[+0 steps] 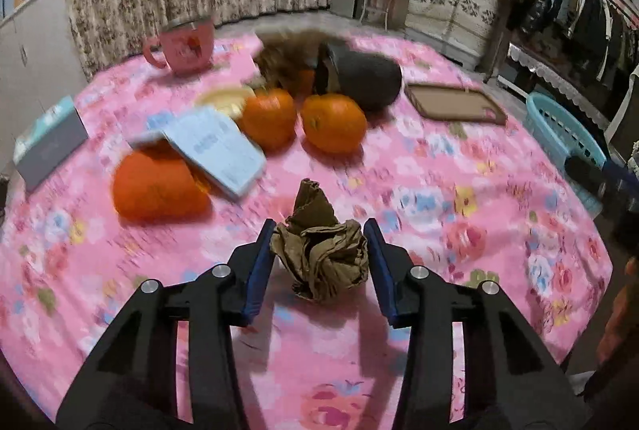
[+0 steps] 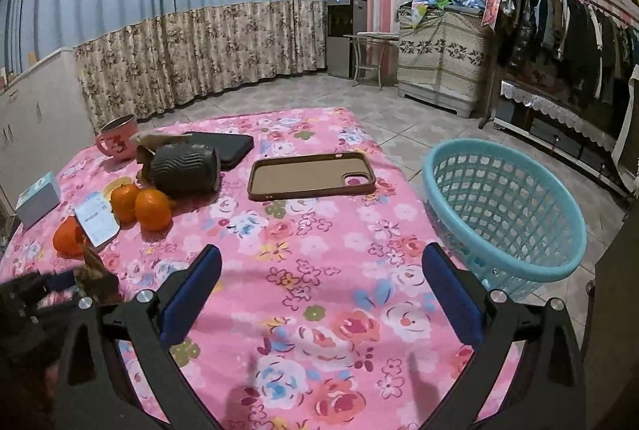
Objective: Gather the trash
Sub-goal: 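Grasp an orange with the right tool while the left tool holds the brown paper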
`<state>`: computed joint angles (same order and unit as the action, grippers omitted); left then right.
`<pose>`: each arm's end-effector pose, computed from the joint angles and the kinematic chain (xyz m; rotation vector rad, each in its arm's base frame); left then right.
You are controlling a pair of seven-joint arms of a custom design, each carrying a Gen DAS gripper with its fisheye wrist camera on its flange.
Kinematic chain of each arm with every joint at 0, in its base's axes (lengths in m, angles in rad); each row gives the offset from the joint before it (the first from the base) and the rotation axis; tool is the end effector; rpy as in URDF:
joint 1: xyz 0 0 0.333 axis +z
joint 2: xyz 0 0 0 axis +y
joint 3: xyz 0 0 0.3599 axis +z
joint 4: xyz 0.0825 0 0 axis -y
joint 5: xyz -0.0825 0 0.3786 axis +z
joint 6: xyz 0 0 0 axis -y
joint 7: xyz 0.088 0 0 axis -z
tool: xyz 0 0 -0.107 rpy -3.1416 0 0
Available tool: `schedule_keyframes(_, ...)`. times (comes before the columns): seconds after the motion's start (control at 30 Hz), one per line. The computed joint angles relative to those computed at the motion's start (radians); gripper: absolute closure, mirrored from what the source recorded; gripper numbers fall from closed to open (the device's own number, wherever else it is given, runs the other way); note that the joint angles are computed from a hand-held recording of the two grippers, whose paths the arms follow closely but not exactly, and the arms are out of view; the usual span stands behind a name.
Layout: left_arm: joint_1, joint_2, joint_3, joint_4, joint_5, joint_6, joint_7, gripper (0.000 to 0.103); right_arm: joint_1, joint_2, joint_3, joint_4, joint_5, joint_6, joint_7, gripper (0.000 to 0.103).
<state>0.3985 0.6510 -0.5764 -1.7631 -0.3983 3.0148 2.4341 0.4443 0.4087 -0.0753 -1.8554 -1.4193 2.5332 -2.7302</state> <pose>0.7267 -0.0216 0.3481 -1.3990 2.2080 -0.9528 0.6189 0.2566 0.3653 -1.2658 2.0402 -1.0322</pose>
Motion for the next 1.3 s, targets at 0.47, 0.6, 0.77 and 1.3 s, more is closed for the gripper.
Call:
schedule_keyframes(0.47,0.016,0.071,0.038,0.251,-0.007,0.01,-0.108,0.06,0.021,0.148,-0.015,0.232,0.029,0.079,-0.195,0.005)
schedule_keyframes(0.6,-0.023,0.081,0.109,0.277,0.023,0.018,-0.147,0.06,-0.002,0.263,0.0,0.385,0.186,0.127,-0.384,0.005)
schedule_keyframes(0.77,-0.049,0.135,0.156,0.381,0.057,-0.035,-0.216,0.06,-0.027,0.396,0.039,0.564,0.389,0.096,-0.624,0.005)
schedule_keyframes(1.3,-0.104,0.209,0.237,0.519,0.108,-0.122,-0.301,0.06,-0.083,0.599,0.12,0.854,0.855,0.047,-1.08,0.044)
